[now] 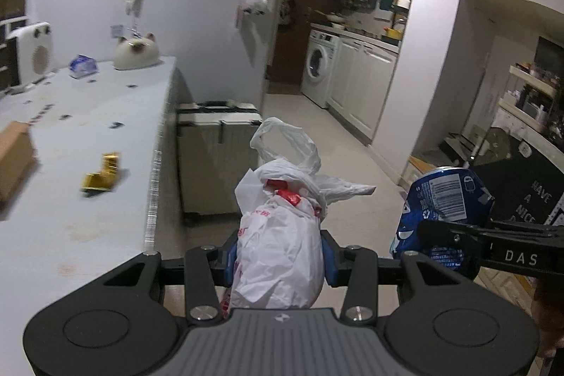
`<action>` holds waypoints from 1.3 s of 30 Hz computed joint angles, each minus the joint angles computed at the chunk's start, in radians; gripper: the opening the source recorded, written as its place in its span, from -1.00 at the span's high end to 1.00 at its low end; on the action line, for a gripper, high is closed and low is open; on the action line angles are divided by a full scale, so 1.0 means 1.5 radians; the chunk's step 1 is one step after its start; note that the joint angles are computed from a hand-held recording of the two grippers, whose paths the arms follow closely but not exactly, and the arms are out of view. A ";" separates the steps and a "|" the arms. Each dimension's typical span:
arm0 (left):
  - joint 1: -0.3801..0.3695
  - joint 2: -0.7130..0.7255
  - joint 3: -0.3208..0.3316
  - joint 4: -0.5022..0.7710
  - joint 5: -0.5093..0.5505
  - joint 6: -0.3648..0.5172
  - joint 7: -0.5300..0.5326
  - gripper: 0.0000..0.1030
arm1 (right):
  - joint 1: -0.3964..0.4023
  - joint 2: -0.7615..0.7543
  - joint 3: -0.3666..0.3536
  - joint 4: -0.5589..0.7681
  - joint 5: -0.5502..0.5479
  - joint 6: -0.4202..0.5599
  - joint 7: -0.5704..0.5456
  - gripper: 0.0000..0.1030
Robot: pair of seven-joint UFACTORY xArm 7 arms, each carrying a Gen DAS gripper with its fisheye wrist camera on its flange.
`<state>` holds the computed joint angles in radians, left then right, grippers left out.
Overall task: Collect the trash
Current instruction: 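Carry the bag and can with both tools over the yellow wastebasket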
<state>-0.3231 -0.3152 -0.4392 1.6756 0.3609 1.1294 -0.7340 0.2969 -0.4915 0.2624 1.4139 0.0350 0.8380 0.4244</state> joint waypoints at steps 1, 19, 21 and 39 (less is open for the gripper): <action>0.001 0.010 -0.006 0.002 0.005 -0.005 -0.006 0.13 | -0.003 -0.007 -0.007 -0.010 -0.001 0.001 -0.001 0.18; -0.110 0.265 0.077 0.086 0.089 -0.055 -0.112 0.12 | -0.045 0.069 -0.052 -0.085 0.011 -0.085 0.001 0.18; -0.117 0.281 0.100 0.077 0.087 -0.077 -0.113 0.12 | -0.042 0.097 -0.055 -0.087 0.013 -0.104 0.005 0.18; -0.108 0.510 0.233 0.100 -0.057 -0.203 -0.070 0.13 | -0.011 0.405 -0.080 -0.099 -0.043 -0.293 0.217 0.18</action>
